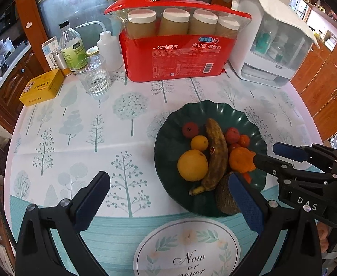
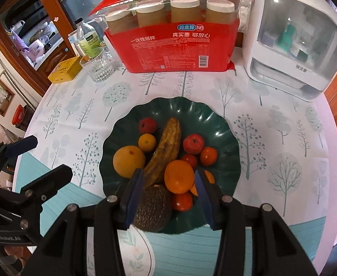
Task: Organize fruits
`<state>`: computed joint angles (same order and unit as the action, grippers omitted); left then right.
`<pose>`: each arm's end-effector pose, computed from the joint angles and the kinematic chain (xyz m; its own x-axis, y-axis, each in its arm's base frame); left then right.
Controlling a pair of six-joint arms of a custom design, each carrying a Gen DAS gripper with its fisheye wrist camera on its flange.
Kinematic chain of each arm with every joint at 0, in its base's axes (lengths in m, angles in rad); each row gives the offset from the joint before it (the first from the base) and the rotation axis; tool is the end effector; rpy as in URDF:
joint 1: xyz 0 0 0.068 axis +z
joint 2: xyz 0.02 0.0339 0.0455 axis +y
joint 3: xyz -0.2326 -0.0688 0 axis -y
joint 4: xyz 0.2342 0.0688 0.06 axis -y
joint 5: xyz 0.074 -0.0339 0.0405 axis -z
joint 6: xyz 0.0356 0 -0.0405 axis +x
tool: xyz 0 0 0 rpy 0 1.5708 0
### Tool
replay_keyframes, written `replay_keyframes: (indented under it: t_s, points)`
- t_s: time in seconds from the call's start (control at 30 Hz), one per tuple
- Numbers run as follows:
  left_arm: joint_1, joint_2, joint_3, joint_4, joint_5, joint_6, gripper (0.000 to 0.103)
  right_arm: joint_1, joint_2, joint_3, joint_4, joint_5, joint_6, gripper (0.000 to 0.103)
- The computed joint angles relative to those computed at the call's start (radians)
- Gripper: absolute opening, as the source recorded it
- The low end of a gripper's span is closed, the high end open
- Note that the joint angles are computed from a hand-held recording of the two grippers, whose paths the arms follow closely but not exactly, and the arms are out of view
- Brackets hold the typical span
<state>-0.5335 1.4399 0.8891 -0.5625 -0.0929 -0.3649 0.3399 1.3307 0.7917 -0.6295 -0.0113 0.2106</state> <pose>0.2333 -0.1339 0.1745 -0.8897 0.1128 -0.4423 0.1644 0.9832 -0.0799 0.2256 0.0802 0.1699 -0.9189 -0.1032 -0.3807 -0.1487 0.9846 0.0920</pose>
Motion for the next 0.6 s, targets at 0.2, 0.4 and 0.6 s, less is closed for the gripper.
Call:
replay_keyframes:
  t_s: [0.2, 0.4, 0.6]
  points:
    - [-0.033, -0.102, -0.091, -0.026, -0.012, -0.019, 0.102, 0.048, -0.125, -0.096, -0.023, 0.02, 0.078, 0.046]
    - [-0.101, -0.243, -0.206, -0.066, -0.041, -0.063, 0.102, 0.148, -0.291, -0.211, -0.067, 0.058, 0.204, 0.046]
    - [-0.206, -0.434, -0.299, -0.17, -0.075, -0.152, 0.102, 0.315, -0.493, -0.288, -0.181, 0.122, 0.413, 0.046]
